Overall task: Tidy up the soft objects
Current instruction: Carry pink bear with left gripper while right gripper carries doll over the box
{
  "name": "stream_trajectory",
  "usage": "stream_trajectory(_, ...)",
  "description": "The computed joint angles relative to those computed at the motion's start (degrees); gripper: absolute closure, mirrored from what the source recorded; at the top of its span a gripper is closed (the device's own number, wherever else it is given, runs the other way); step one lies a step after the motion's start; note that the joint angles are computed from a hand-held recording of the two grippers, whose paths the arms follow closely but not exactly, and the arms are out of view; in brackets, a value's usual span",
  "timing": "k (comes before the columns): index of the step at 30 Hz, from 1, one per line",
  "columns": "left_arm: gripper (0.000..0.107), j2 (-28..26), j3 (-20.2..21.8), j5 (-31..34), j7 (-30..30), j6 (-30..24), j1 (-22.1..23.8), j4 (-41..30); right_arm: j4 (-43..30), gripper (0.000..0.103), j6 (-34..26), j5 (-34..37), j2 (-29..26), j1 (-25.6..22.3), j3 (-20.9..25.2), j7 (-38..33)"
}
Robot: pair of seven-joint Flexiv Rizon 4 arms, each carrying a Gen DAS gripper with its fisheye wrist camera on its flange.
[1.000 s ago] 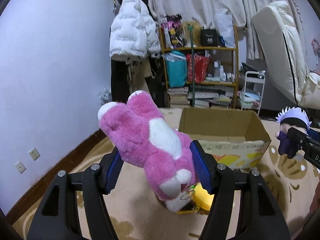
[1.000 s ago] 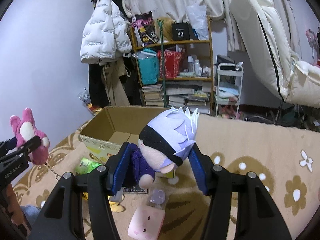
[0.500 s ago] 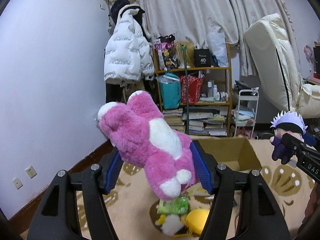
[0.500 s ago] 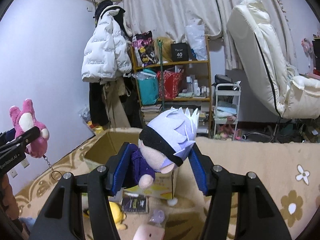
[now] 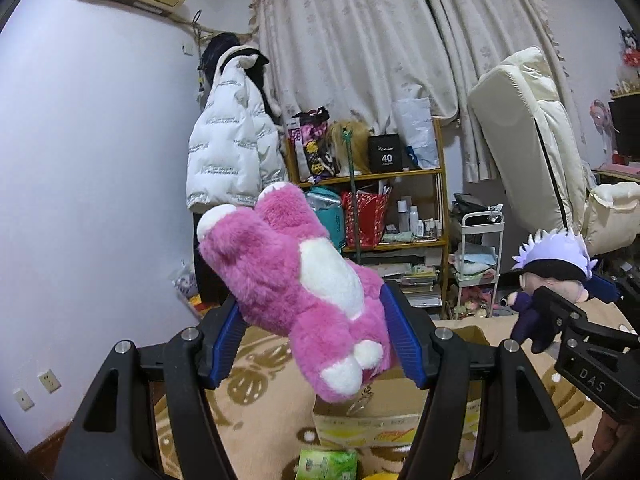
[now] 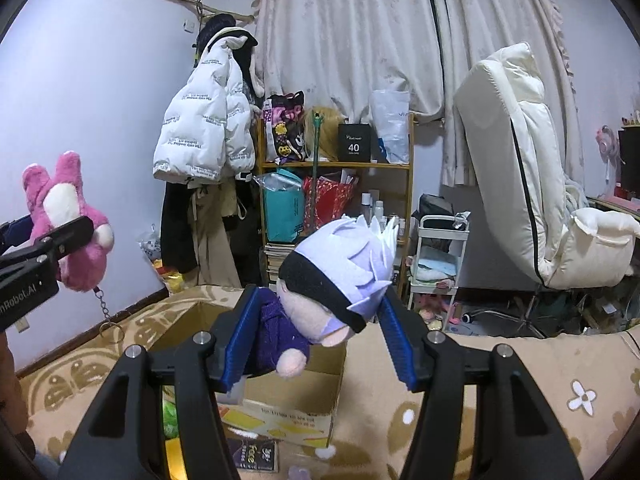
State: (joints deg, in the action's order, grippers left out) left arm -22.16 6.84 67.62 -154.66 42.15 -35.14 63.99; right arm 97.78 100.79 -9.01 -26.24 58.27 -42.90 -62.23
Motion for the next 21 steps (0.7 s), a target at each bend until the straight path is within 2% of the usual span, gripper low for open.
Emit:
stream_trajectory(2,0.042,-0.42,0.11,0.6,-0.77,1.07,0.18,-0.53,-1.78,0.041,-0.36,-0.24,-0.81,-1.44,1.15,0.26)
stream_trajectory(6,0.042,-0.89,0.24,0.4,-0.58,4.11,1.16,-0.87,-3.51,0.041,1.58,0.75,-3.33,-1.2,-0.42,0.15)
stream_trajectory(11,0.042,-2.2,0.91,-1.87,-0.14,6.6,2.41,-1.18,-5.51,0.041,1.23,2.12,-5.27,-2.87,1.41,-1.63)
stream_trajectory(17,0.043,-4.19,2.95,-2.94,-2.38,8.09,2.7,-1.8,-6.62,0.041,1.26,2.5,-7.11,-5.54,4.65,-1.73)
stream_trajectory(20,0.052,-5.46,2.07,-7.76,0.64,11.28,5.6,-1.82,-7.61,0.041,0.58,1.57,-7.65,-7.75,7.75,-2.55)
stream_trajectory(21,0.052,-6.42,1.83,-10.31,2.57,9.87,6.27,-2.52,-8.21,0.041,0.15,0.94,-7.81,-8.86,9.15,-2.76)
